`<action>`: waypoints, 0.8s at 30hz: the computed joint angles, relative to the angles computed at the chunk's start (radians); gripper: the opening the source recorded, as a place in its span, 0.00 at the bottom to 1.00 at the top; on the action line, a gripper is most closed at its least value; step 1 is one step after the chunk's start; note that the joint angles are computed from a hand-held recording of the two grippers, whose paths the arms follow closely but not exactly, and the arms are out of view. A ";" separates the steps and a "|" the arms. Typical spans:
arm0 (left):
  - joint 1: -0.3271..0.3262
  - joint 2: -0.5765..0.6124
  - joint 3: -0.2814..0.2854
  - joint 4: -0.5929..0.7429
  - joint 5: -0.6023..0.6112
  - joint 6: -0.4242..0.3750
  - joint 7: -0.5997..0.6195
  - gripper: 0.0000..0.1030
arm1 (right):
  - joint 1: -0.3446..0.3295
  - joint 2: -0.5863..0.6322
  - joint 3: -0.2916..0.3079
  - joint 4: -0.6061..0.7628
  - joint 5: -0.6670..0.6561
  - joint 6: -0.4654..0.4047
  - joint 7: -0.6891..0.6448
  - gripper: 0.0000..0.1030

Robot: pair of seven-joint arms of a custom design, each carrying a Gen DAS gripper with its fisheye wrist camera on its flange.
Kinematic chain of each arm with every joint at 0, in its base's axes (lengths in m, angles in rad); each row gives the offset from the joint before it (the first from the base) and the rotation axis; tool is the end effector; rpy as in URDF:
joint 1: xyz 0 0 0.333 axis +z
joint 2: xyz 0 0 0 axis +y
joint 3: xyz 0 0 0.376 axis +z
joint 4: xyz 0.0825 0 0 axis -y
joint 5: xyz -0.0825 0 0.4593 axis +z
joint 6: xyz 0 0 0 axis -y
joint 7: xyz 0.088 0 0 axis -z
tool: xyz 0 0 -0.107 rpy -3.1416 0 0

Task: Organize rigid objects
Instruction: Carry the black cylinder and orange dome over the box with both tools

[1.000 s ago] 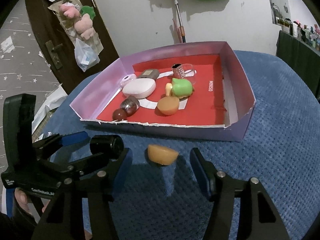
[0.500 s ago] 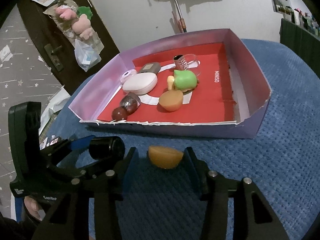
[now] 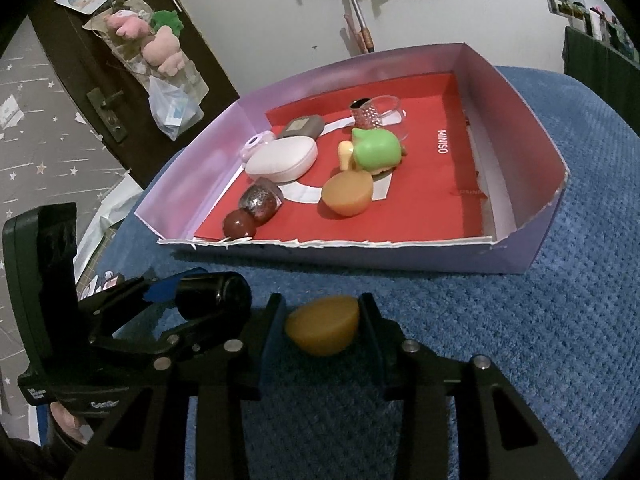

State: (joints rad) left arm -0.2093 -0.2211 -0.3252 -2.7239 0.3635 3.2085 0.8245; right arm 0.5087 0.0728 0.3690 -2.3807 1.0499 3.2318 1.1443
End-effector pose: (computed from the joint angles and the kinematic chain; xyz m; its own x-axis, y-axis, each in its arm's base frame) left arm 0.3880 -0.2674 0.3626 -0.2369 -0.9528 0.1896 -0.7901 0.0754 -0.6083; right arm 0.4267 0.3799 0.3547 0.3129 -0.8765 -0.3660 -0.8230 -0.0578 -0.5651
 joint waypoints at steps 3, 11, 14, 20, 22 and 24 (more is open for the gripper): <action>-0.019 -0.003 0.015 -0.002 -0.004 -0.002 0.008 0.52 | -0.008 -0.005 0.013 0.003 0.040 -0.001 -0.040 0.38; -0.025 -0.023 0.015 -0.013 -0.012 0.007 0.012 0.52 | 0.024 -0.024 -0.001 0.003 0.132 0.006 -0.122 0.38; -0.018 -0.031 0.004 -0.016 -0.013 0.006 0.007 0.52 | 0.046 -0.033 -0.018 0.002 0.157 0.008 -0.145 0.38; -0.021 -0.052 0.000 -0.026 -0.014 0.005 0.000 0.52 | 0.087 -0.046 -0.046 0.002 0.196 0.017 -0.178 0.38; -0.023 -0.060 -0.001 -0.031 -0.015 0.006 -0.002 0.52 | 0.096 -0.049 -0.050 0.004 0.219 0.019 -0.201 0.38; -0.019 -0.068 -0.006 -0.035 -0.015 0.009 -0.006 0.52 | 0.107 -0.057 -0.055 0.003 0.249 0.023 -0.228 0.38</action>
